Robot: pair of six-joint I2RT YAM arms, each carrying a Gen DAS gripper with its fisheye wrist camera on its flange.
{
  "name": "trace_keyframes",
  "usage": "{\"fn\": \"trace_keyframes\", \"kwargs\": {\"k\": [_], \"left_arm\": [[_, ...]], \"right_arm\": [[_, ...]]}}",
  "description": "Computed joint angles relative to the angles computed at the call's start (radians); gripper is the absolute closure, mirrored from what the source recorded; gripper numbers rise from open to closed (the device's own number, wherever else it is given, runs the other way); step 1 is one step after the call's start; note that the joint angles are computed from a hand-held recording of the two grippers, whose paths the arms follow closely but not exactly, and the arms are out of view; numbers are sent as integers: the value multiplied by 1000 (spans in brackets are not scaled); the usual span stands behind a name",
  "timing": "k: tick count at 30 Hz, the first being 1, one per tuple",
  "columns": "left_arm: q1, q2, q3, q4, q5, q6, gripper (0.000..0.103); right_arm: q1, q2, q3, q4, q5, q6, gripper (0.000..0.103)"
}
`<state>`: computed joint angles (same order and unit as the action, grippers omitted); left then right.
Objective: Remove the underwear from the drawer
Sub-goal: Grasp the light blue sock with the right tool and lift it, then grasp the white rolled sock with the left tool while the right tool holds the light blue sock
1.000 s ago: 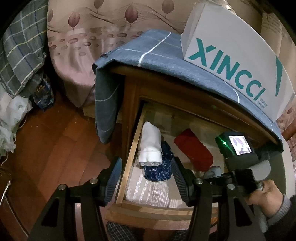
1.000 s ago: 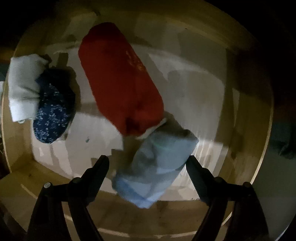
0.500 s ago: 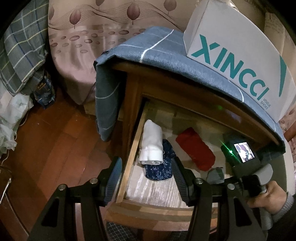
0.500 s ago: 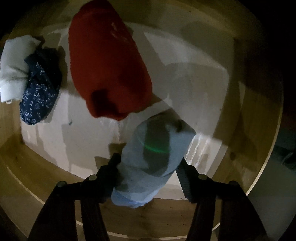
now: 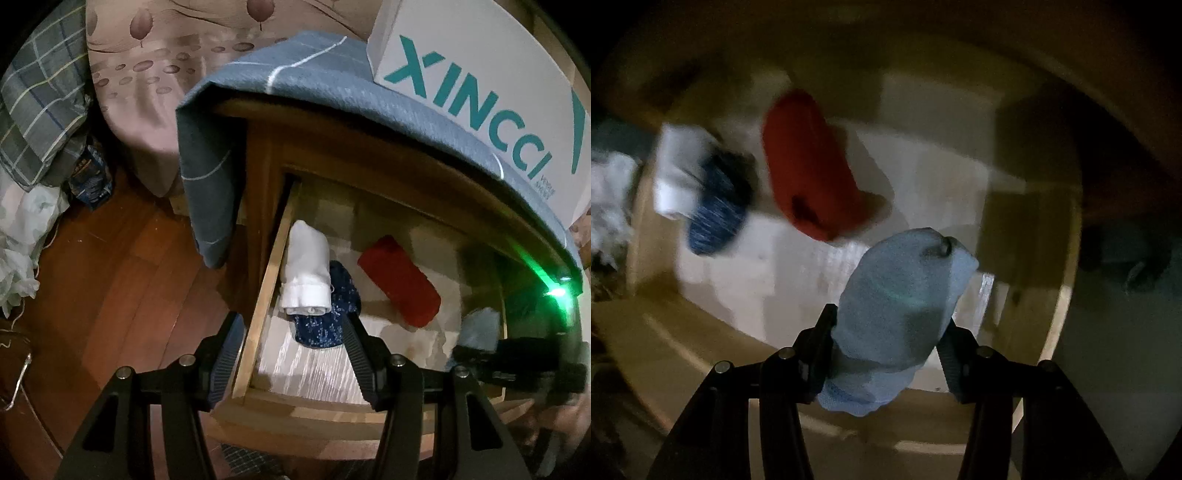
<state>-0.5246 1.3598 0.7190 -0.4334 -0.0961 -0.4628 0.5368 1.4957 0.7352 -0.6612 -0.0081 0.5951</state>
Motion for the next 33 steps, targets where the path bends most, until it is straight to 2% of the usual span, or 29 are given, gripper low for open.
{"fn": "trace_keyframes", "kwargs": {"k": [4,7,8,10,11,13,18,21,27,33], "left_arm": [[-12,19,11,-11,-13,1,46],[-23,38,25,-21,-23,8,46],[-26,39,26,-23,-24,10,46],[-29,42,31,-27,-27,18,46],[-27,43,34,-28,-21,25,46],[-13,69,54,-33,9,34,46],[3,196,123,-28,61,39,46],[-5,277,173,-21,46,38,46],[9,402,247,3,58,42,46],[20,467,283,1,73,40,46]], "right_arm": [[18,-176,-80,7,-1,26,56],[26,-234,-87,7,-20,50,56],[56,-260,-109,14,2,79,56],[166,-216,-132,105,75,161,56],[183,-242,-114,58,95,170,56],[197,-235,-99,49,118,176,56],[120,-260,-143,107,36,168,55],[77,-293,-183,142,-4,190,55],[72,-285,-196,184,-27,193,55],[66,-279,-207,210,-49,193,55]]}}
